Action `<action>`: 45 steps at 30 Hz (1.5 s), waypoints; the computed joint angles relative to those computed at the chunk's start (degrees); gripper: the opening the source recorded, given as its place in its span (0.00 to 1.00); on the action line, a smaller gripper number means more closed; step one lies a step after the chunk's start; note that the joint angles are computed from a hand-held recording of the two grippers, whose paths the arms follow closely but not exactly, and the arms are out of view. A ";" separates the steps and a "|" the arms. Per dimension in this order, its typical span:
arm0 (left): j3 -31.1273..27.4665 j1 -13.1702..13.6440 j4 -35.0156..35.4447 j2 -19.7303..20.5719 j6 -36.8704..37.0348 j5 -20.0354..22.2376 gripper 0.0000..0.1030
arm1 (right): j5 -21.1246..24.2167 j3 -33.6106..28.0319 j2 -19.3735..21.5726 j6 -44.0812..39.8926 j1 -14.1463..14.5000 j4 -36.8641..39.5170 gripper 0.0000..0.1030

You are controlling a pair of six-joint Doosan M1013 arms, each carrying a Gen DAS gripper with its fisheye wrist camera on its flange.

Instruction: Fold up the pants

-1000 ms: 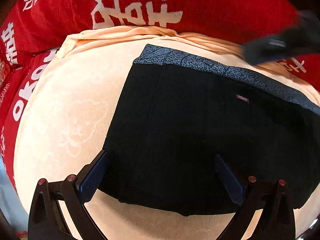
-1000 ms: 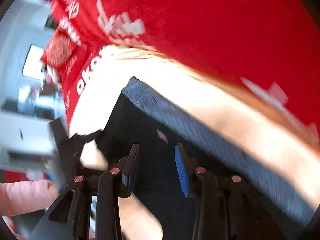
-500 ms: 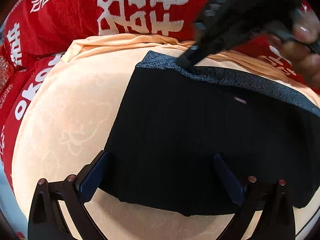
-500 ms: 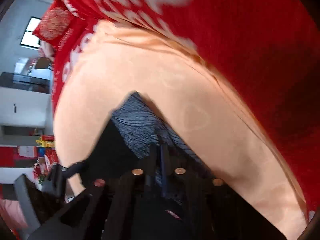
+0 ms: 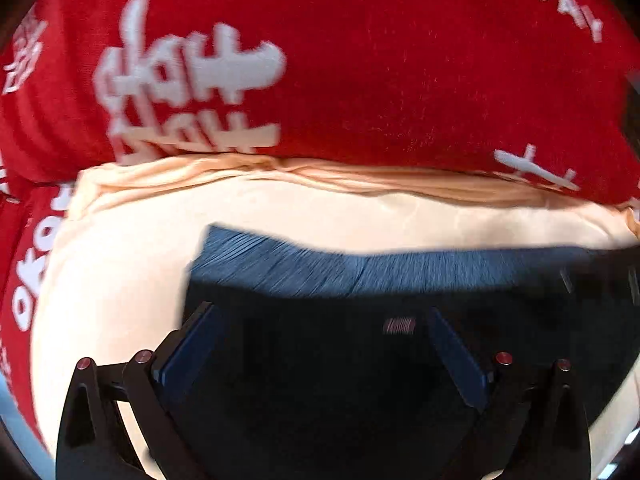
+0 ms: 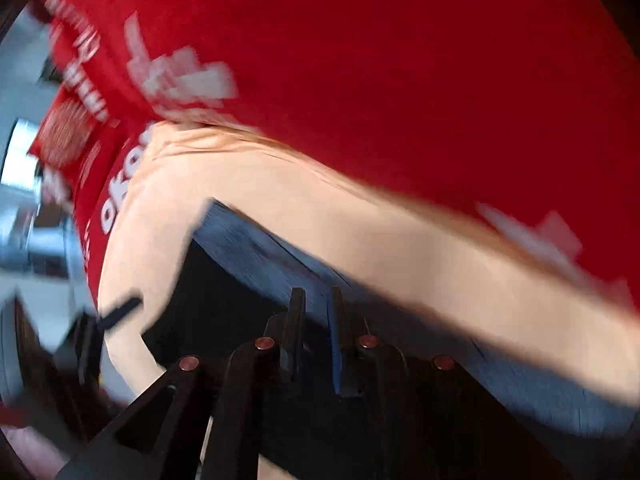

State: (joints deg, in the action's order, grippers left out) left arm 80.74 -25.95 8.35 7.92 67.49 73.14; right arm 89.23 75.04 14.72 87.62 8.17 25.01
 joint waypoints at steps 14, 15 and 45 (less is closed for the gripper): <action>-3.93 0.55 7.67 4.64 -6.94 8.74 1.00 | -7.83 7.82 -4.68 12.55 -8.12 -10.34 0.12; -4.01 0.04 7.91 4.37 -6.35 9.29 1.00 | -6.94 8.33 -6.03 12.06 -9.04 -10.66 0.17; -15.18 -21.51 -1.35 12.30 -8.16 15.12 1.00 | -11.85 17.72 -17.59 19.20 -42.18 -26.08 0.19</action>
